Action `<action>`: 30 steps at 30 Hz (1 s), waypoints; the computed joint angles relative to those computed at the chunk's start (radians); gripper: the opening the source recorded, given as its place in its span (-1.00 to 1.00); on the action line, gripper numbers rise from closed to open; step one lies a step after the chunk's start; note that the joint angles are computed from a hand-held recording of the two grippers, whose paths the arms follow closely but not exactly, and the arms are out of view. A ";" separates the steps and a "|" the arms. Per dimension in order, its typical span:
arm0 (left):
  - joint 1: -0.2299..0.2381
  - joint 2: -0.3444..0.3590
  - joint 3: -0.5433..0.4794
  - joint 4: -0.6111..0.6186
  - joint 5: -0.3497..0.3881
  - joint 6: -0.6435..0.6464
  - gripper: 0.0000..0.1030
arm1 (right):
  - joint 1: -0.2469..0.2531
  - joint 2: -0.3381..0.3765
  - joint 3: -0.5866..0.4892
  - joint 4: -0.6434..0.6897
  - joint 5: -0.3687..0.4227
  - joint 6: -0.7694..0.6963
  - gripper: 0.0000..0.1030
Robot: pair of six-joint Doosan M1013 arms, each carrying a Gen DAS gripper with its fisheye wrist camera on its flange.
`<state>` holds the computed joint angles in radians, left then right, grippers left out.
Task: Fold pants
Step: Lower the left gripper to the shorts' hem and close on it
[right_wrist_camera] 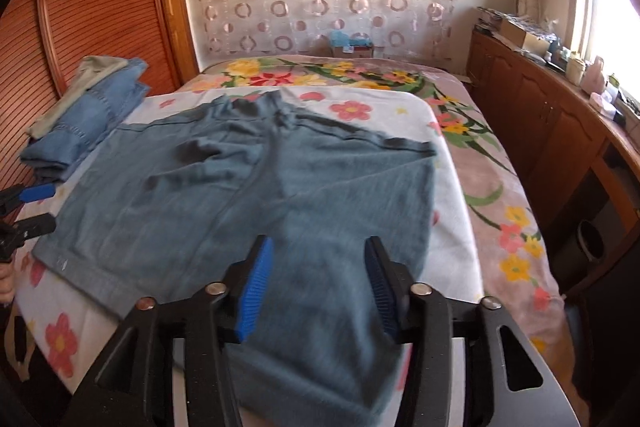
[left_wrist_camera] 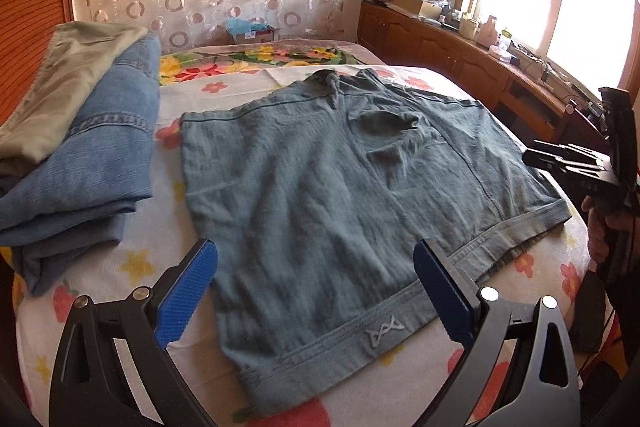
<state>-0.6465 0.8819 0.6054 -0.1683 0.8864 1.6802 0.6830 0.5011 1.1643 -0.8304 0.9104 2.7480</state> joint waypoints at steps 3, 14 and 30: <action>0.005 -0.029 0.054 0.009 -0.029 -0.004 0.93 | 0.008 -0.021 0.045 -0.014 -0.030 0.036 0.08; 0.024 -0.091 0.183 0.059 -0.090 -0.072 0.78 | 0.032 -0.018 0.053 -0.037 -0.023 0.046 0.08; 0.028 -0.125 0.263 0.025 -0.097 -0.058 0.19 | 0.053 0.008 0.015 -0.026 -0.030 0.006 0.09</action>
<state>-0.6184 0.7565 0.8679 -0.1429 0.7897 1.6225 0.7357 0.5091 1.1790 -0.8567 0.8803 2.7539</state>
